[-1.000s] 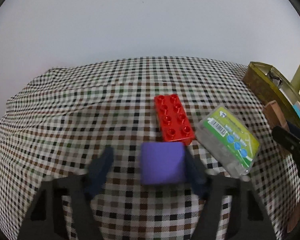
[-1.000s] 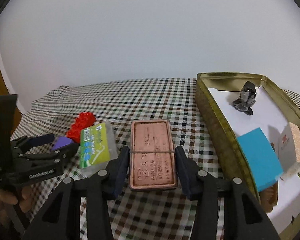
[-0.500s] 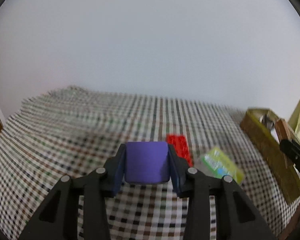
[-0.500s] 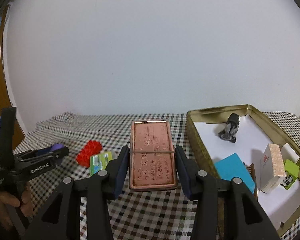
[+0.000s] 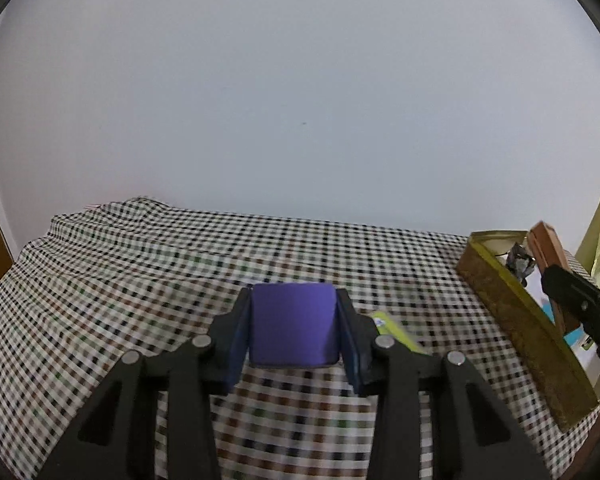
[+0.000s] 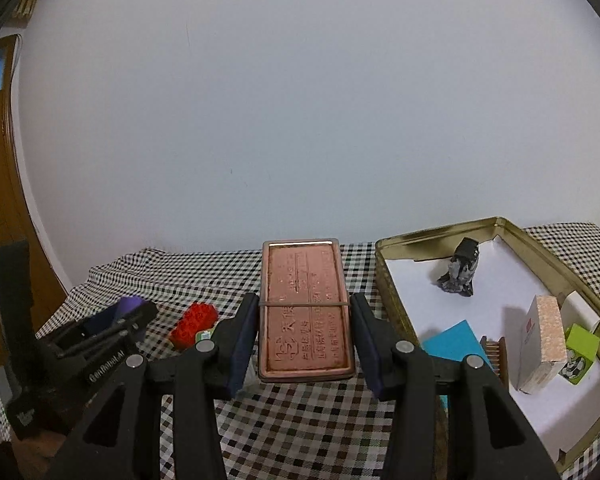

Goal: Organize rigid objects
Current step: 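Carry the purple cube and copper bar over the tin tray with both tools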

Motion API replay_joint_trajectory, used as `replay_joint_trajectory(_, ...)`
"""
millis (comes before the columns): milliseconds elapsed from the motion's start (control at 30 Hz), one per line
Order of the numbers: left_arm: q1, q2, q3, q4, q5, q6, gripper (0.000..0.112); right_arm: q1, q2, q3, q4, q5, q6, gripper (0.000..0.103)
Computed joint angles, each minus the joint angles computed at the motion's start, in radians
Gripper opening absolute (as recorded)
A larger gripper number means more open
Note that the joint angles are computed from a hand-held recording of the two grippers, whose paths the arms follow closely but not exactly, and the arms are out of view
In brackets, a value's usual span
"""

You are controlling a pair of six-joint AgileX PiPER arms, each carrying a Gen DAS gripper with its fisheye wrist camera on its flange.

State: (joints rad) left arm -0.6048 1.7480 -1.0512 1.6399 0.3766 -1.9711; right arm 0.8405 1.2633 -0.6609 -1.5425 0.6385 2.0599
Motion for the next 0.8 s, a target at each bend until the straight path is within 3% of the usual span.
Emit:
replay_joint_trajectory(100,-0.035,0.012,-0.02,-0.018,0.03,0.001,0.039,0.036,-0.021,0.004,0.016,0.057,-0.019,0.049)
replay_joint_trajectory(367,-0.149,0.05,-0.072,-0.084,0.125,0.036,0.039,0.034,-0.112,0.062,0.012,0.099,-0.053,0.049)
replay_joint_trajectory(800,-0.238,0.115,-0.187,-0.187,0.174,0.143,0.039,-0.123,-0.237,0.131,0.018,0.024,-0.128,0.049)
